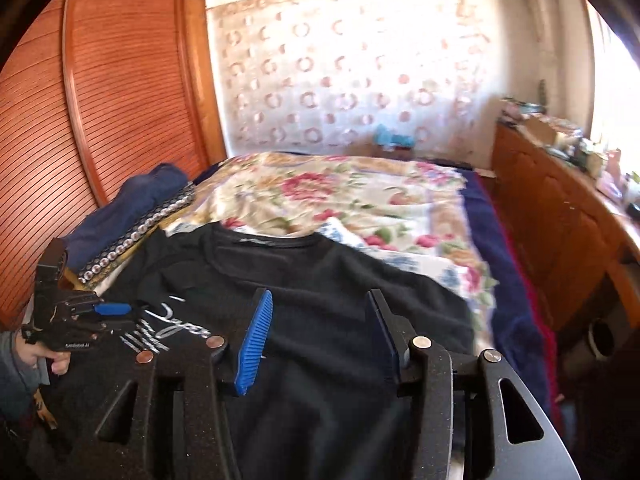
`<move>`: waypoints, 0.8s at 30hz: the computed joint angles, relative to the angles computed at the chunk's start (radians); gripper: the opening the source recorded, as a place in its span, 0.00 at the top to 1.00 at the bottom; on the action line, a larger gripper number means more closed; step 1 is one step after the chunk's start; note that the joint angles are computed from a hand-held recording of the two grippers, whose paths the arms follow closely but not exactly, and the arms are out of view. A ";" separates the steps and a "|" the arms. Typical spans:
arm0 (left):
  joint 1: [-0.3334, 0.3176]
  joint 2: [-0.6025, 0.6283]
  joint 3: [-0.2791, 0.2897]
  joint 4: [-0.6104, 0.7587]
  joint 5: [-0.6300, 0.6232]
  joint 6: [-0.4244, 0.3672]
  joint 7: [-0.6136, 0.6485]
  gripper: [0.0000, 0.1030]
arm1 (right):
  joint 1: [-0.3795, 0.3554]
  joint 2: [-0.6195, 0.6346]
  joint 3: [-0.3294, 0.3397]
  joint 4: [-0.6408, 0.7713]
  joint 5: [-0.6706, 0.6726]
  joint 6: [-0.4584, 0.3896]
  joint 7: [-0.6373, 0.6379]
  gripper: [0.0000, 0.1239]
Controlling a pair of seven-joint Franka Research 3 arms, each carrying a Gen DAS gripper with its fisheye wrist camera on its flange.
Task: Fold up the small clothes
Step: 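Open the right gripper and withdraw it from the folded side, then move the right gripper to the opposite shirt side and grasp its edge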
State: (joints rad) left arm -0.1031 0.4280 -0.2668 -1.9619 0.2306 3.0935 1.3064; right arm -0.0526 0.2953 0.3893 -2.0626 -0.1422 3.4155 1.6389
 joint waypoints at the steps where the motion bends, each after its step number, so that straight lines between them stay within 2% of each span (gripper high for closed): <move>1: -0.021 0.003 0.023 0.006 0.010 0.004 -0.013 0.63 | 0.001 -0.010 -0.005 -0.023 0.008 0.012 0.005 0.59; 3: -0.048 0.004 0.054 0.009 0.032 0.012 -0.027 0.78 | 0.004 -0.017 -0.013 -0.060 0.011 0.034 0.030 0.59; 4: -0.072 0.003 0.080 0.011 0.049 0.012 -0.041 0.90 | -0.004 -0.015 -0.009 -0.071 -0.001 0.041 0.051 0.59; 5: -0.104 -0.001 0.116 0.010 0.068 0.018 -0.065 0.93 | -0.002 -0.009 -0.011 -0.079 -0.009 0.048 0.067 0.59; 9: -0.146 -0.064 0.166 -0.065 0.114 0.109 -0.119 0.94 | 0.007 0.002 -0.030 -0.100 -0.038 0.072 0.121 0.59; 13: -0.273 -0.137 0.295 -0.145 0.149 0.160 -0.207 0.94 | -0.032 -0.014 -0.025 -0.135 -0.118 0.095 0.211 0.59; 15: -0.316 -0.157 0.335 -0.173 0.148 0.176 -0.239 0.94 | -0.083 -0.020 0.000 -0.149 -0.199 0.101 0.285 0.59; 16: -0.328 -0.166 0.343 -0.188 0.145 0.191 -0.250 0.91 | -0.102 -0.026 0.005 -0.155 -0.234 0.101 0.316 0.59; 17: -0.335 -0.178 0.347 -0.210 0.142 0.210 -0.252 0.83 | -0.097 -0.035 -0.007 -0.163 -0.246 0.098 0.330 0.59; 18: -0.377 -0.187 0.386 -0.230 0.128 0.231 -0.248 0.76 | -0.102 -0.034 -0.012 -0.155 -0.267 0.088 0.351 0.59; 19: -0.449 -0.193 0.453 -0.248 0.098 0.249 -0.232 0.62 | -0.107 -0.035 -0.014 -0.151 -0.285 0.081 0.369 0.59; 20: -0.499 -0.195 0.498 -0.262 0.068 0.268 -0.211 0.56 | -0.101 -0.042 -0.024 -0.156 -0.289 0.079 0.376 0.59; 21: -0.515 -0.198 0.509 -0.275 0.050 0.287 -0.193 0.56 | -0.081 -0.048 -0.048 -0.159 -0.277 0.079 0.367 0.59; 22: -0.504 -0.193 0.495 -0.273 0.043 0.287 -0.183 0.54 | -0.052 -0.055 -0.078 -0.165 -0.251 0.081 0.349 0.59; 24: -0.508 -0.191 0.492 -0.276 0.012 0.280 -0.157 0.44 | -0.010 -0.061 -0.118 -0.173 -0.203 0.085 0.330 0.59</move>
